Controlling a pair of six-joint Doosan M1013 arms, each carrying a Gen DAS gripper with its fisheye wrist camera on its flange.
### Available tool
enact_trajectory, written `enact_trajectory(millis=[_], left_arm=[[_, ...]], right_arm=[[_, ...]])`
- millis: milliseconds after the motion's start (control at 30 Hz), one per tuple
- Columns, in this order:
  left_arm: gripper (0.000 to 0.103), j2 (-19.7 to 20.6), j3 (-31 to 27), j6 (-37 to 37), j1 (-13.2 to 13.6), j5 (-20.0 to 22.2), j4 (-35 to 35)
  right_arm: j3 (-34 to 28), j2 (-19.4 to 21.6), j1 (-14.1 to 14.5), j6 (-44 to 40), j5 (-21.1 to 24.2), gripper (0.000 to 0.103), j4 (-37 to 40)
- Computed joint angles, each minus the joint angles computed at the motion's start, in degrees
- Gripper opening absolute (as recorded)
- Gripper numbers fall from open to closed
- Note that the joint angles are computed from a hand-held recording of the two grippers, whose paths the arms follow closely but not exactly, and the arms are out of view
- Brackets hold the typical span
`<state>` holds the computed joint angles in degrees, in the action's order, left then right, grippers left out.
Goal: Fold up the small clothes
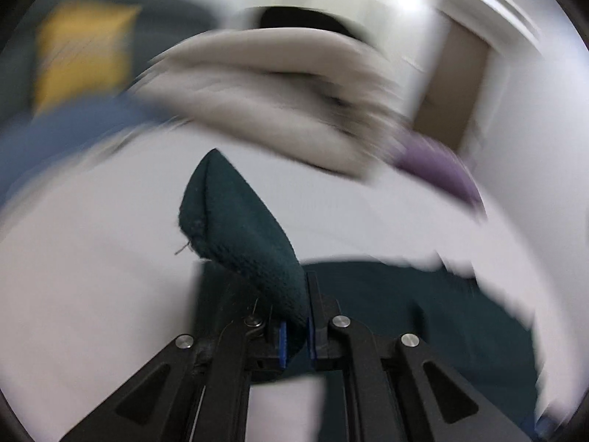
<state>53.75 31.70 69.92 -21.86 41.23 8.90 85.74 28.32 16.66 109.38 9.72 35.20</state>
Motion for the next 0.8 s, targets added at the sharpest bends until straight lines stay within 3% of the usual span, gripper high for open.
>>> enact_trajectory(millis=[67, 133, 233, 267, 333, 400, 500, 567, 667, 800], left_arm=[[0.008, 2.3, -3.5, 10.0, -4.1, 1.9, 6.2], [0.009, 3.0, -2.0, 14.3, -7.8, 0.1, 17.2], [0.014, 3.8, -0.6, 17.7, -10.1, 1.1, 21.6], [0.016, 4.1, -0.5, 18.0, -10.3, 2.1, 20.4], [0.029, 4.7, -1.0, 17.5, -10.2, 4.0, 19.0], [0.060, 5.6, -2.4, 17.4, -9.9, 5.9, 17.6], [0.080, 3.6, 0.9, 16.3, -9.1, 3.7, 16.4], [0.090, 3.1, 1.0, 17.8, -8.3, 3.8, 12.8], [0.090, 0.1, 5.9, 22.7, -6.8, 2.9, 3.8], [0.090, -2.8, 10.2, 25.9, -4.2, -0.5, -8.0]], right_arm=[[2.0, -1.0, -0.6, 0.3, -1.7, 0.063, 0.7], [4.0, -2.0, -1.5, 0.0, -3.2, 0.063, 2.2], [6.3, -3.1, -2.5, 3.0, -4.3, 0.063, 0.2], [6.9, -3.4, -2.9, 4.2, -4.4, 0.063, -0.7], [7.7, -3.7, -3.7, 3.8, -4.1, 0.063, 0.0], [7.8, -3.5, -4.5, -1.9, -3.3, 0.064, 6.1], [5.8, -2.2, -5.2, -13.9, -0.3, 0.064, 17.6], [2.7, -0.3, -5.2, -15.6, 3.2, 0.064, 18.6], [-4.0, 3.6, -5.1, -17.8, 9.7, 0.064, 18.5], [-12.6, 9.0, -4.5, -10.7, 16.3, 0.064, 12.6]])
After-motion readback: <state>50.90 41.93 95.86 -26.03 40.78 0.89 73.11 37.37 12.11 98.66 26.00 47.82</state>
